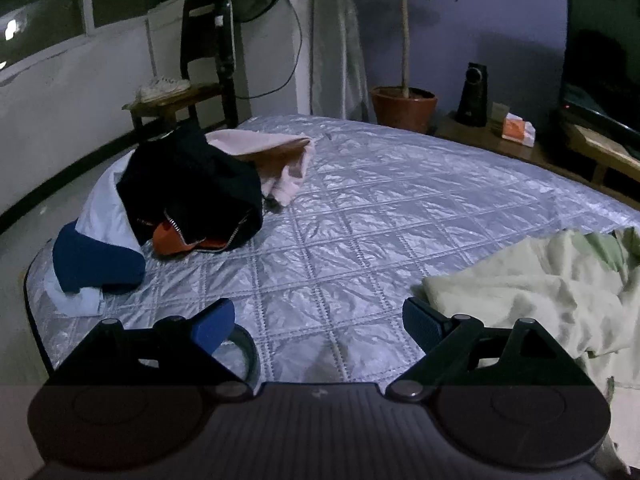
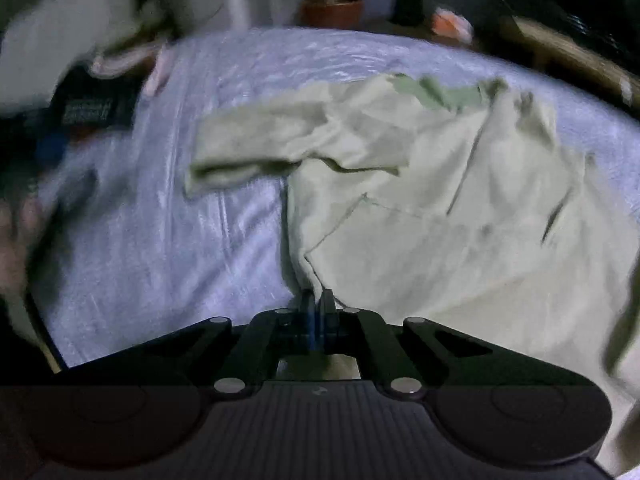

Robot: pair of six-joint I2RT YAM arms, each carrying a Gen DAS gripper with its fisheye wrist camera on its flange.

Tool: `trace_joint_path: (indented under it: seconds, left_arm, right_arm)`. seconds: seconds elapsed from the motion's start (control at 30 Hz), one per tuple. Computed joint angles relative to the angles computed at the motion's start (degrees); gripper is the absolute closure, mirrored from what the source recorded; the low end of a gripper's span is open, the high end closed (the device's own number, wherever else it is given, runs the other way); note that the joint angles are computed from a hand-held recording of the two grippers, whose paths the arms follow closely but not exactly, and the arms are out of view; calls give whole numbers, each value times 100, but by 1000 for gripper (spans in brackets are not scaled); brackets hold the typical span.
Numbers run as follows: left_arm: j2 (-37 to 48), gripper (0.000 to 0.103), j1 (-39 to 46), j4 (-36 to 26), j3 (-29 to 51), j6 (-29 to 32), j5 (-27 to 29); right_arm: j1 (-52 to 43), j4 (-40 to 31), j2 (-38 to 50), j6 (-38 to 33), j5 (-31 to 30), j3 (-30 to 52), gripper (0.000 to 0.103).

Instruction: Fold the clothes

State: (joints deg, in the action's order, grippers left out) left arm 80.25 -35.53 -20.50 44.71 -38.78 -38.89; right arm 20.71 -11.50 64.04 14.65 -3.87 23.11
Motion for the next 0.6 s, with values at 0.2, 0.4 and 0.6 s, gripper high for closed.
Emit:
trace_joint_path:
  seconds: [0.2, 0.4, 0.6]
  left_arm:
    - [-136, 13, 118, -146, -34, -293, -363]
    - [-187, 13, 384, -377, -27, -546, -527]
    - [-182, 13, 437, -439, -8, -546, -556]
  right_arm:
    - [596, 540, 908, 637, -1058, 523, 98]
    - [201, 527, 822, -181, -1175, 1190, 66]
    - [615, 1034, 2720, -2099, -460, 2603, 46]
